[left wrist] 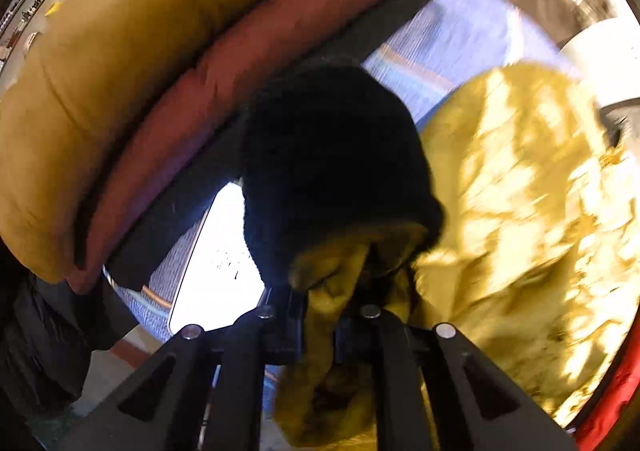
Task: Fold large clothes
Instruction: 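Grasp the gold jacket's sleeve cuff with the left gripper and lift it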
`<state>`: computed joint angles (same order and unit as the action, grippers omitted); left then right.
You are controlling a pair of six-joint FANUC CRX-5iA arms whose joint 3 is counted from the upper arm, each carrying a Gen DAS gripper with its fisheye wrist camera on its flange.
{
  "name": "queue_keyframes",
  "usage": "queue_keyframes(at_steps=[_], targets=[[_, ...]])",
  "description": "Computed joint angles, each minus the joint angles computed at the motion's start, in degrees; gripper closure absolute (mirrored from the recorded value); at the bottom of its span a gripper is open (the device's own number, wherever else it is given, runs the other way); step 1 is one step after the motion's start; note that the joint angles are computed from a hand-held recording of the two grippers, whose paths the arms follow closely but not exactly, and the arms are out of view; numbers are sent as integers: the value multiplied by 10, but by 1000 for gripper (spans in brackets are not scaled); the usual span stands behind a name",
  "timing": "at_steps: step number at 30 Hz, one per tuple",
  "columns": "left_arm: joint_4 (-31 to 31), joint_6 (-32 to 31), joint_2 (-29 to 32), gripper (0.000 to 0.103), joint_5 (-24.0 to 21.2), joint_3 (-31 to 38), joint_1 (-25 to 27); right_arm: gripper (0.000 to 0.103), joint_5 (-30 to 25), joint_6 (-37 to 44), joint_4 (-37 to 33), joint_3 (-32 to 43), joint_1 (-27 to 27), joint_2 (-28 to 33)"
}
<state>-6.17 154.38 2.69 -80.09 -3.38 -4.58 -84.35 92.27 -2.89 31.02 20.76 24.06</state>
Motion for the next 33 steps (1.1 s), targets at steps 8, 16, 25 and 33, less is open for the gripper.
queue_keyframes(at_steps=[8, 16, 25, 33], targets=[[-180, -24, -51, 94, -98, 176, 0, 5, -11, -16, -6, 11, 9, 13], [-256, -64, -45, 94, -141, 269, 84, 5, -3, -31, -3, 17, 12, 19], [-217, -78, -26, 93, -129, 225, 191, 5, 27, -77, 24, -7, -14, 13], [-280, -12, -16, 9, -161, 223, 158, 5, -2, -130, 18, -6, -43, 26]])
